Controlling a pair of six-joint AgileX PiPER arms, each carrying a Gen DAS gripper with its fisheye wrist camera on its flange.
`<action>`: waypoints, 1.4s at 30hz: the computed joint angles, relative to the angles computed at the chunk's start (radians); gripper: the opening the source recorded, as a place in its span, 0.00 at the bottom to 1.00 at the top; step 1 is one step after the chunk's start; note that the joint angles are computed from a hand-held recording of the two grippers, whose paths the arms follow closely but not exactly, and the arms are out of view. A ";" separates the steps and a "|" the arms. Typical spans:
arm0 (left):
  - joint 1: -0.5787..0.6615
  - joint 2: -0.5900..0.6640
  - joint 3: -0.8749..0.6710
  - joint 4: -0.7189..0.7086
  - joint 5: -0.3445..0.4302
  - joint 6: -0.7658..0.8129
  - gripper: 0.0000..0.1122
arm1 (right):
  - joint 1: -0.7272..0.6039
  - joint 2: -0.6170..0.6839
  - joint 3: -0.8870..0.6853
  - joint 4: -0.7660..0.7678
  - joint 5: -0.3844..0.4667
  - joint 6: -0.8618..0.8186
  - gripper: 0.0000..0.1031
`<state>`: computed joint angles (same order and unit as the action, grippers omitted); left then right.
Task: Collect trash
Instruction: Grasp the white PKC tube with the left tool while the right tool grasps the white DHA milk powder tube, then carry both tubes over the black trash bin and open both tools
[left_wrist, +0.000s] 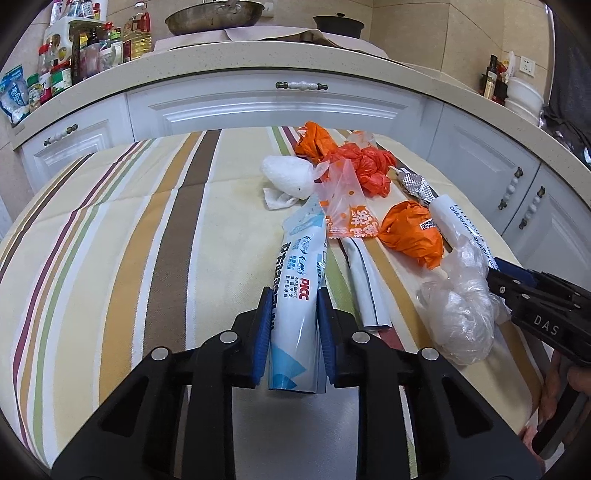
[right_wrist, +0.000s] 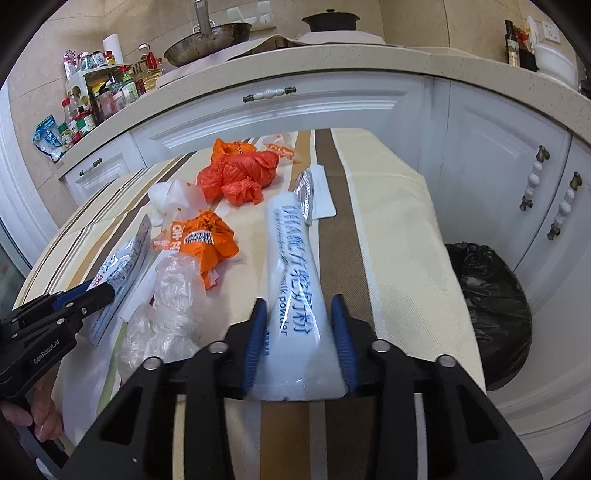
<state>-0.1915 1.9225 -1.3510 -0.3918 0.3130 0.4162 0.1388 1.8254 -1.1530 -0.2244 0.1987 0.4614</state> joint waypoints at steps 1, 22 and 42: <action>-0.003 -0.001 0.004 0.014 -0.006 -0.013 0.20 | 0.003 -0.003 0.005 -0.021 -0.004 0.017 0.34; -0.057 -0.080 0.034 -0.054 -0.077 0.049 0.17 | -0.014 -0.103 0.099 -0.545 -0.041 0.539 0.27; -0.325 0.103 -0.314 -0.043 0.022 0.019 0.17 | -0.264 -0.189 0.208 -1.145 -0.070 1.102 0.27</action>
